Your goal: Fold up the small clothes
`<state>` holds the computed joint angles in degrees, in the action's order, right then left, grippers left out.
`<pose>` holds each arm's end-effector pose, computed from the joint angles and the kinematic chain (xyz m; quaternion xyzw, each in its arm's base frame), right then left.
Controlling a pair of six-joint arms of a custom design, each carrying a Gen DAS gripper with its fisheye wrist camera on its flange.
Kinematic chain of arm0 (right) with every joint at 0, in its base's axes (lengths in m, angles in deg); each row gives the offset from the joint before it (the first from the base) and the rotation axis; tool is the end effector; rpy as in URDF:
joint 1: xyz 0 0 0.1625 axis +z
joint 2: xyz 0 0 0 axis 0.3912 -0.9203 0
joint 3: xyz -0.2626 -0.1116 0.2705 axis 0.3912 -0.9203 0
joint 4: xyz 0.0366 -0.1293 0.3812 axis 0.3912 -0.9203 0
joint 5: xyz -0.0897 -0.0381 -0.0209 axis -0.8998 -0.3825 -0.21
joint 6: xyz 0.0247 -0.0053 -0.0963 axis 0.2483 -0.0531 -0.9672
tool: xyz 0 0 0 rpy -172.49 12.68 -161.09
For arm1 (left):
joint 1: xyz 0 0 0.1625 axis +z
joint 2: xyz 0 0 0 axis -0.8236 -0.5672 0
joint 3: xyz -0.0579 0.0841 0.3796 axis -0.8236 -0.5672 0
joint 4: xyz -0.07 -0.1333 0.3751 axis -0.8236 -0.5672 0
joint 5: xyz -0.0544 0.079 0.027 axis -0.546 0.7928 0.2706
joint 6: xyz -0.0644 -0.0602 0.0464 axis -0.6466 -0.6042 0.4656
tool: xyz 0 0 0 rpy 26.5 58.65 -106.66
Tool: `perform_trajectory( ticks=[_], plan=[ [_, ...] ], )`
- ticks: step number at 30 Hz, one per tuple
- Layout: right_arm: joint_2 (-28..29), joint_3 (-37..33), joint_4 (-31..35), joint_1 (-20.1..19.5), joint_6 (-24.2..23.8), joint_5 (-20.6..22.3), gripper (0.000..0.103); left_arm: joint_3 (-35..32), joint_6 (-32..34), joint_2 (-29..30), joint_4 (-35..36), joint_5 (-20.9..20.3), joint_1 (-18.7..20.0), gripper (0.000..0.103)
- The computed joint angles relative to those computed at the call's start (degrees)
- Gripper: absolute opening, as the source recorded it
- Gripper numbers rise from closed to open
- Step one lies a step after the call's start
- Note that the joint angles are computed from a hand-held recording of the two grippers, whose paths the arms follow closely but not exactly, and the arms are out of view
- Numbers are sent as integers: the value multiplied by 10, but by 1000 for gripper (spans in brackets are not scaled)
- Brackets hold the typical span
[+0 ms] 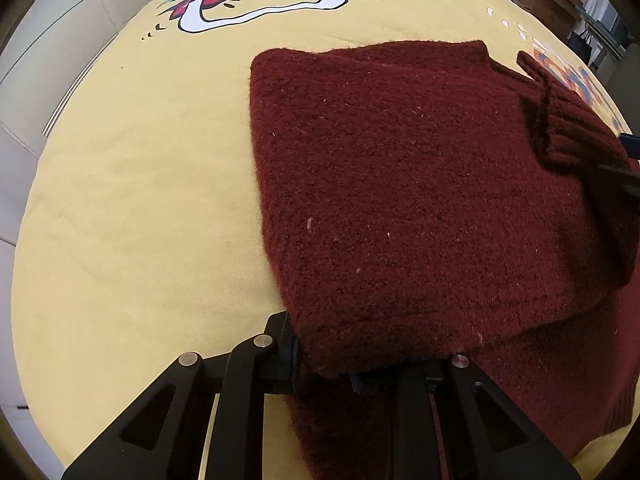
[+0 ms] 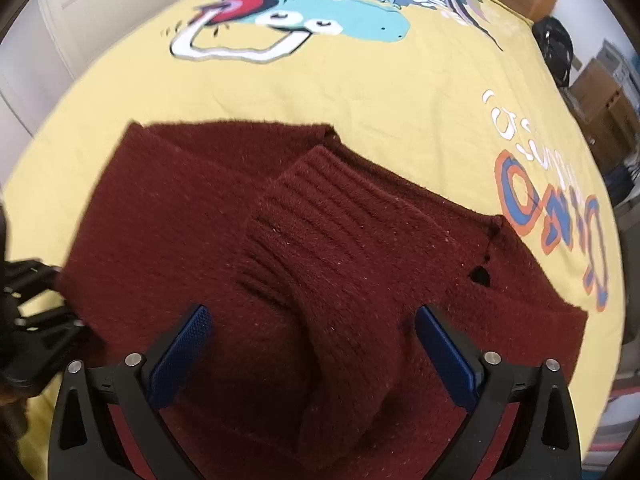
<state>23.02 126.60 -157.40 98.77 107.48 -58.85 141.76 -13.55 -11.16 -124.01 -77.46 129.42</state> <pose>0.3859 -0.5152 -0.1082 0.0969 -0.8989 0.1606 0.3960 0.0625 -0.5041 0.3059 0.2573 0.8965 -0.0636 0.3549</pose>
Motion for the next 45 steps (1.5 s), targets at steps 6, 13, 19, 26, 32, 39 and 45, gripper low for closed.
perform_trajectory(
  ticks=[6,13,19,26,32,39,45],
  plan=[
    [-51,81,-66,-8,29,26,20,-15,7,1,14,-10,12,16],
    [-144,207,-151,-24,71,45,20,-11,21,-12,16,-8,13,16],
    [-178,290,-217,-53,110,78,24,-8,13,-10,17,2,6,16],
    [-213,342,-187,-56,171,55,62,-5,16,-9,13,6,9,16],
    [-277,398,-254,-48,178,70,79,1,25,-8,3,13,7,16],
    [-295,361,-159,-90,192,81,80,0,17,-6,11,12,3,16],
    [-255,365,-180,-120,187,128,79,1,21,-7,8,11,5,16]
  ],
)
